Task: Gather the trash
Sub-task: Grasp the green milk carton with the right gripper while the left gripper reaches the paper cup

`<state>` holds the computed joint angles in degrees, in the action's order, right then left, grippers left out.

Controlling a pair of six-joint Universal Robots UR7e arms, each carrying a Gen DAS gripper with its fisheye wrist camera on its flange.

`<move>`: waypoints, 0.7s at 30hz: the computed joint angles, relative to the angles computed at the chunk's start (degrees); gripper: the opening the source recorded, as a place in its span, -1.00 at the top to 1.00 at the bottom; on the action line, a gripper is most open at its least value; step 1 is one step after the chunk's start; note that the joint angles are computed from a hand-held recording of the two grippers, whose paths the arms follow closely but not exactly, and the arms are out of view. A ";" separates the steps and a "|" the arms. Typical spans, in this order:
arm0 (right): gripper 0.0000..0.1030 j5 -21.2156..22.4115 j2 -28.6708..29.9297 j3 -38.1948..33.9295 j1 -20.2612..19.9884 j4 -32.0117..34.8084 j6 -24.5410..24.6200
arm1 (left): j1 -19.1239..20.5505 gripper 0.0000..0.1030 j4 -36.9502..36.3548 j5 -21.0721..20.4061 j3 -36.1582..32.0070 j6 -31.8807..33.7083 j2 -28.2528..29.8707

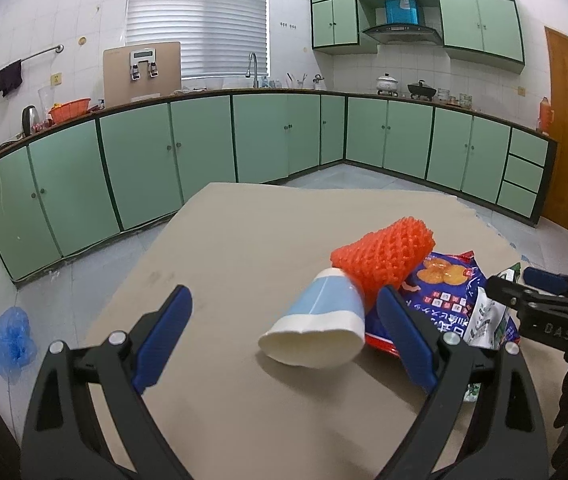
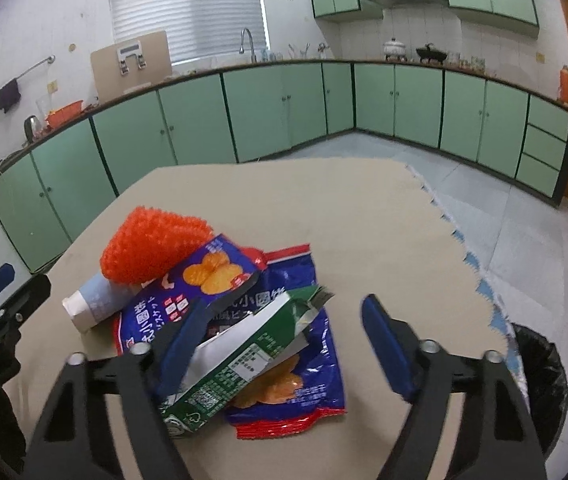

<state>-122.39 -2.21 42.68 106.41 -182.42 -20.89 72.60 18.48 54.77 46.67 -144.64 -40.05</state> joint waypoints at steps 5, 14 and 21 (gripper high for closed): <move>0.04 1.42 -0.97 1.75 -0.11 0.56 0.73 | 0.20 -0.76 0.99 -0.09 -0.99 -0.20 0.82; 0.40 5.54 -4.57 6.93 -0.30 -2.39 1.32 | 0.64 -0.76 3.61 0.24 -2.87 -1.19 2.30; 0.48 5.91 -5.91 8.87 -0.53 -4.52 1.28 | 0.81 -0.79 8.72 -0.16 -8.67 -2.85 5.88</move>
